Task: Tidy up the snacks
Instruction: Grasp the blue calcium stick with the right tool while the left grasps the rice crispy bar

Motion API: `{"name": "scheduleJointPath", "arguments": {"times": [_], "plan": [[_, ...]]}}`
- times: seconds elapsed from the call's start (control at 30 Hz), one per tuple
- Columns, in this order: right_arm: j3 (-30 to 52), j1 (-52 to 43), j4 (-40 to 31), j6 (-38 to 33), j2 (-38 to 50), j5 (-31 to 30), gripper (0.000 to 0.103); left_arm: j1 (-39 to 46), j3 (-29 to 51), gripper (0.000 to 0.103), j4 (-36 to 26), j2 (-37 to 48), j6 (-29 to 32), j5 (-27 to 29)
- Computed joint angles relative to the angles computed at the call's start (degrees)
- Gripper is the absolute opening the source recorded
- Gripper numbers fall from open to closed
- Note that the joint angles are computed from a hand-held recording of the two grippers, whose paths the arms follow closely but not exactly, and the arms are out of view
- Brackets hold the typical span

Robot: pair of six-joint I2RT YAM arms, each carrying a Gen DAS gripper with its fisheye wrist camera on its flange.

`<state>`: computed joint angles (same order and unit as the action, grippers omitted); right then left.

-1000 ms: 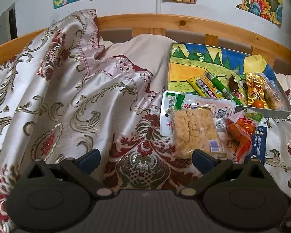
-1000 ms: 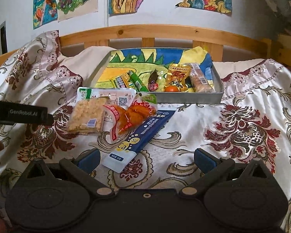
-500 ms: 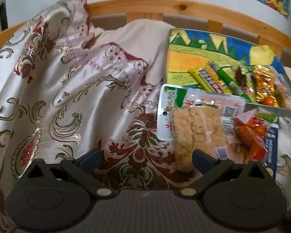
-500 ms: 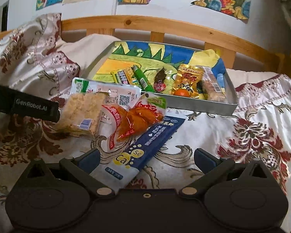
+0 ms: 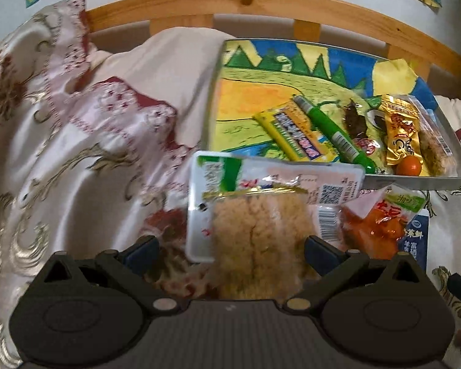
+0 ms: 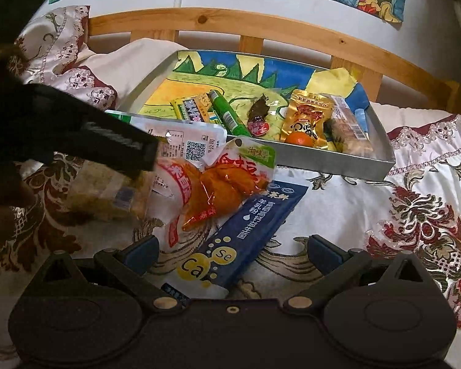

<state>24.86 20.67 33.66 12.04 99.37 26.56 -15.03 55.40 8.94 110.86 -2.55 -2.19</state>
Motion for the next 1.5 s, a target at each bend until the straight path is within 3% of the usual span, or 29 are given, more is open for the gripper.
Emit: {"name": "scheduleJointPath", "arguments": {"times": [0.53,0.6,0.67,0.77,0.87,0.93,1.13,1.27,1.33,1.43,1.5], "plan": [[1.6,-0.1,-0.9,0.5,2.6,-0.1,0.102,0.3,6.0,0.102,-8.3,3.4,-2.7,4.6],[1.5,-0.1,-0.5,0.5,2.7,-0.2,0.102,0.3,5.9,0.1,-8.7,3.1,-2.2,4.5],[1.2,0.0,-0.1,0.6,2.5,-0.2,0.099,0.3,5.5,0.092,-8.9,2.7,-1.6,5.0],[1.0,0.5,-1.2,1.3,1.6,0.4,0.086,0.2,4.8,0.078,-9.8,1.4,-0.9,6.1],[0.3,0.8,-3.2,1.2,-0.3,0.4,0.07,0.3,4.3,0.074,-11.5,0.1,0.2,6.9],[0.0,0.9,-5.3,0.6,-2.1,0.3,0.054,0.7,2.9,0.074,-12.0,-1.1,1.0,7.9],[-2.0,-0.2,-14.8,-0.6,-11.0,-2.2,0.046,1.9,-3.1,0.074,-12.5,-6.0,3.9,10.4],[-3.8,-0.1,-22.6,-2.4,-18.8,-2.5,0.046,2.7,-7.0,0.074,-12.9,-9.4,5.3,12.7],[-4.7,0.3,-24.3,-2.8,-21.4,-1.3,0.051,2.5,-7.8,0.074,-12.5,-10.2,5.4,12.4],[-6.5,1.1,-21.2,-2.7,-21.6,0.0,0.068,2.2,-7.1,0.08,-12.9,-9.9,5.2,12.1],[-6.6,1.0,-17.7,-3.2,-19.2,0.2,0.072,2.0,-7.0,0.082,-12.1,-9.5,4.9,11.7]]}}
